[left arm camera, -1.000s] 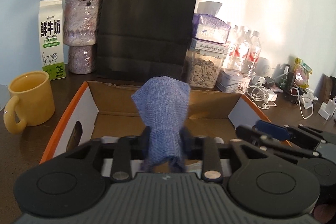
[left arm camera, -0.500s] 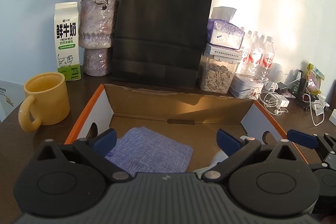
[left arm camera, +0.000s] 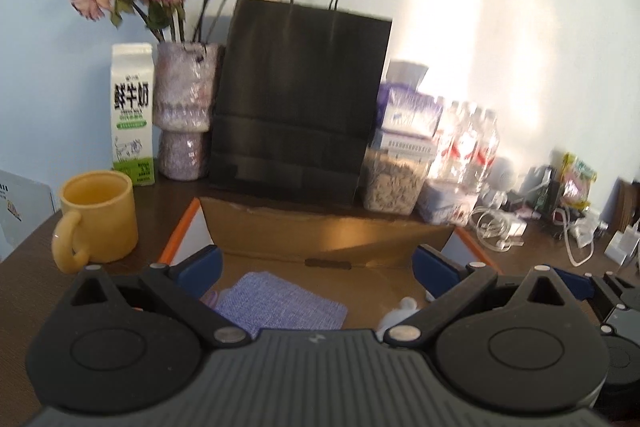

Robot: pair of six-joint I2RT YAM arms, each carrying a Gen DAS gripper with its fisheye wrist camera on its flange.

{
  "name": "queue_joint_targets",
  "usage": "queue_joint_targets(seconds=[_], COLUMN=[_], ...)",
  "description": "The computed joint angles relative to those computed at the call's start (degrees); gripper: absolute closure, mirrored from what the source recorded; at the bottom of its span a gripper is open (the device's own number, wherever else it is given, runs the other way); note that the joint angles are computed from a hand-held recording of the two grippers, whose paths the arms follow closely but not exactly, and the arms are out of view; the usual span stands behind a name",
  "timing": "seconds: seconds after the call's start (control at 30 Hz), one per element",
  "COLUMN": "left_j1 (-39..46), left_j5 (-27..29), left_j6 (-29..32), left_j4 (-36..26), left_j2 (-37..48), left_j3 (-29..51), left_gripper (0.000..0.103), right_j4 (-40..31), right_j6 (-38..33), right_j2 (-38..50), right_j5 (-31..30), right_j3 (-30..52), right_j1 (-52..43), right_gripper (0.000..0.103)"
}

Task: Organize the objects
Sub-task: 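Lower the pouch and cap into the red box and open both tools, then move the right tool to the white cap on the white cloth and grasp it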

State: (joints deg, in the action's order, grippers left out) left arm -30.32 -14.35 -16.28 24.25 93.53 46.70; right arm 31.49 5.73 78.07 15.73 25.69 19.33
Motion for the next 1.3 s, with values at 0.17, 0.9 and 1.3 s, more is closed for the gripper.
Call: queue_joint_targets(seconds=[0.17, 0.9, 1.3], left_j1=[-0.54, -0.33, -1.25], left_j5=[-0.82, -3.06, -3.76], left_j6=[-0.23, 0.17, -2.16], left_j4=[0.0, -15.66, -25.98], left_j2=[-6.42, -33.04, -47.07], left_j3=[-4.99, -21.88, -30.91], left_gripper=[0.0, 0.0, 0.0], right_j4=[-2.72, -28.83, -47.36], right_j6=[-0.31, 7.69, 21.95], right_j2=[-6.64, -34.74, -43.17], right_j5=[1.03, 18.15, 30.41], right_j3=[-2.75, -12.47, -14.2], right_j1=[2.33, 23.96, 40.33], right_gripper=[0.0, 0.0, 0.0])
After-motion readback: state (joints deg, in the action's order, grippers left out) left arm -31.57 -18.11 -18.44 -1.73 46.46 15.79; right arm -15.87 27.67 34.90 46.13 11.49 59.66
